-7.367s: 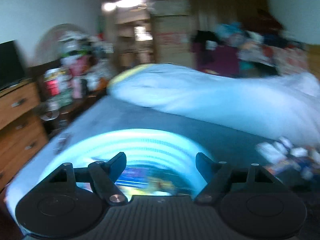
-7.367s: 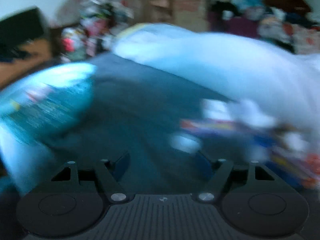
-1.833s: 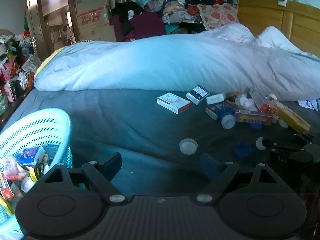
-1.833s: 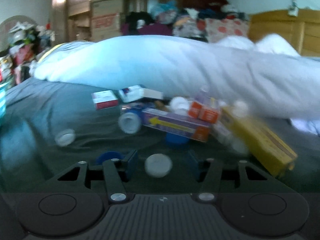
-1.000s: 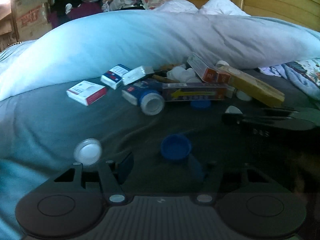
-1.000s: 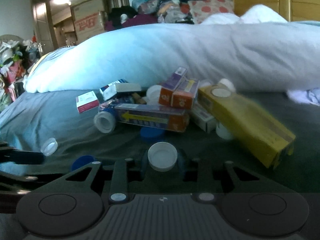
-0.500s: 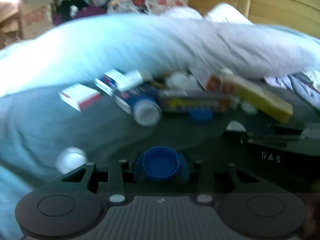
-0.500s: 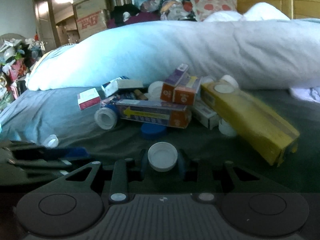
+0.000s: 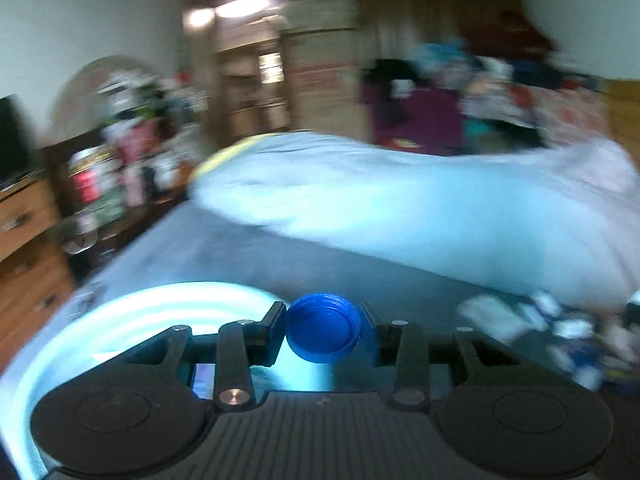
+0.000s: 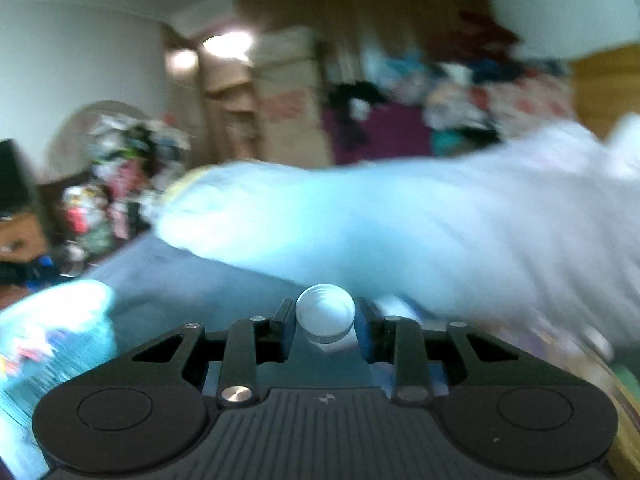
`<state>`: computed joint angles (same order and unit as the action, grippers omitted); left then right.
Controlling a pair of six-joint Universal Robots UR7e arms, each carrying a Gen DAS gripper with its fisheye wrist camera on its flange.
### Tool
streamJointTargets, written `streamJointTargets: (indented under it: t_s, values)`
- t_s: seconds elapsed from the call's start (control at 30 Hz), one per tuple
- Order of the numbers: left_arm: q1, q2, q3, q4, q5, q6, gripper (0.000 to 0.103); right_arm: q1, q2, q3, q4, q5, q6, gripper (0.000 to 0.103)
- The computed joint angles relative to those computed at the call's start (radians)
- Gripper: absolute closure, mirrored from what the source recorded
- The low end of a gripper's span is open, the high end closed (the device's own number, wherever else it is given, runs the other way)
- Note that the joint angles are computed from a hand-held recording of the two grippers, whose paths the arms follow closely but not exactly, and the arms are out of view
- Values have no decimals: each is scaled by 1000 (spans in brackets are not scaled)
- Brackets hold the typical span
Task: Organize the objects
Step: 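Carry the blue cap over the basket and open the left tool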
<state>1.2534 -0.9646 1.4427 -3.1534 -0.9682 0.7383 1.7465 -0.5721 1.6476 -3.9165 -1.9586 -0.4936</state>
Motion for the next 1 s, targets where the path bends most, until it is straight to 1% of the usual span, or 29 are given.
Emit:
streamJointTargets:
  t_s: [0.1, 0.17, 0.27, 0.37, 0.4, 0.5, 0.63, 0.7, 0.8, 1.0]
  values:
    - [18, 13, -106, 8, 59, 11, 62, 55, 37, -129, 156, 63, 6, 71]
    - [29, 14, -162, 22, 85, 26, 62, 88, 71, -222, 263, 97, 7, 71]
    - [49, 18, -250, 62, 122, 44, 62, 139, 137, -382, 456, 136, 13, 71]
    - [72, 18, -323, 134, 138, 18, 62, 178, 202, -527, 620, 151, 21, 71]
    - [81, 16, -345, 173, 141, -5, 62, 190, 225, -578, 684, 154, 27, 71]
    - [111, 10, -403, 295, 134, -86, 62, 214, 293, -708, 820, 152, 56, 70]
    - [145, -1, -428, 363, 121, -125, 62, 239, 363, -831, 937, 146, 82, 70]
    - [156, 0, -435, 370, 118, -127, 62, 249, 388, -863, 967, 135, 80, 70]
    - [165, 2, -428, 359, 115, -128, 62, 260, 431, -931, 1009, 122, 79, 70]
    - [174, 14, -435, 356, 111, -135, 62, 264, 457, -972, 1038, 112, 78, 70]
